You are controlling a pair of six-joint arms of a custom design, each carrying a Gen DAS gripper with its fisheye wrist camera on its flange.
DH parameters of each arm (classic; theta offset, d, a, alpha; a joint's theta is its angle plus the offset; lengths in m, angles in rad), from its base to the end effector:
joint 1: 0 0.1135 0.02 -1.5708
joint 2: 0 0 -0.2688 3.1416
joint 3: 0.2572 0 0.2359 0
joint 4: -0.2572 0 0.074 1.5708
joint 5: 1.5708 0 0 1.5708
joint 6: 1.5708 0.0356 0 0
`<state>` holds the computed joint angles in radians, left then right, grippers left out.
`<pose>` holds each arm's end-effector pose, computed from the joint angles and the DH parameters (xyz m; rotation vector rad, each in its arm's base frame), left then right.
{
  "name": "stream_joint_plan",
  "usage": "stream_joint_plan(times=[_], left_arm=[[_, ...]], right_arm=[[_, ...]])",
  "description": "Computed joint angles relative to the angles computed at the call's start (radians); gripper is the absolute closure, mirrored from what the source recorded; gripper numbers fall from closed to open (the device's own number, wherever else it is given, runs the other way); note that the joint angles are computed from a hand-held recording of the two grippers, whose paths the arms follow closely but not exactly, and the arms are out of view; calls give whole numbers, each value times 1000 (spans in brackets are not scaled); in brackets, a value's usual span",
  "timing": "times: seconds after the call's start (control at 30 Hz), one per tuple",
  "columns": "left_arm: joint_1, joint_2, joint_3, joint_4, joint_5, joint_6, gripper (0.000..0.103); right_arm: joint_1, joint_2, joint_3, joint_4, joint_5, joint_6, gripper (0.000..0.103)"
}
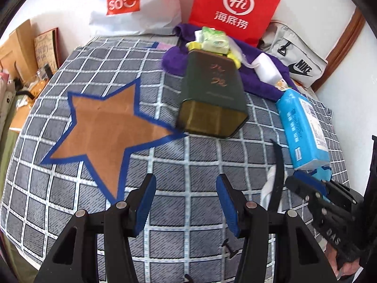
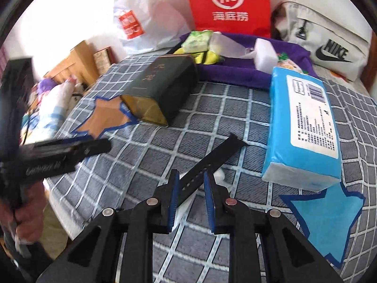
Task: Organize soft objects
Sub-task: 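Withdraw both tools toward the black watch strap on the bed cover, then grasp the black watch strap with the right tool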
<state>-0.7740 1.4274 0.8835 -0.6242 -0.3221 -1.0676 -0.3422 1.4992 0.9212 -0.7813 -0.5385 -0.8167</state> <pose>0.1867 -0.1668 0.2137 -0.4729 2.5994 -0.1695 0.2384 -0.0655 0.2050 -0.6949 2.5453 0.4557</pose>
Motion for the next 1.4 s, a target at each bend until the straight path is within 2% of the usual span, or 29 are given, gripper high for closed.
stream_joint_plan(times=[0.17, 0.23, 0.4, 0.53, 0.6, 0.7, 0.93, 1.1, 1.23, 1.37, 1.4], left_arm=[[4, -43, -59, 37, 2, -9, 52], [9, -55, -77, 49, 7, -12, 52], [20, -75, -118, 74, 26, -18, 52], [23, -74, -124, 76, 34, -18, 52], [23, -75, -124, 71, 35, -20, 52], [21, -75, -123, 69, 37, -25, 52], [-4, -52, -100, 51, 35, -51, 52], [-26, -22, -76, 38, 33, -69, 52], [-45, 3, -61, 34, 36, -79, 52], [-53, 15, -57, 37, 41, -87, 52], [-56, 16, -55, 35, 39, -86, 52]], right_arm=[[76, -24, -72, 148, 98, 115, 79], [98, -9, -77, 170, 124, 137, 77], [137, 3, -94, 227, 164, 188, 59], [154, 42, -88, 241, 167, 216, 62], [155, 22, -110, 274, 171, 212, 71], [134, -18, -124, 271, 140, 173, 79], [28, -22, -62, 105, 47, -4, 82], [-62, -10, -37, 21, 37, -156, 82], [-99, 0, -61, 43, 83, -224, 80], [-131, 14, -30, 14, 33, -239, 62], [-123, 5, -35, 29, 26, -230, 61]])
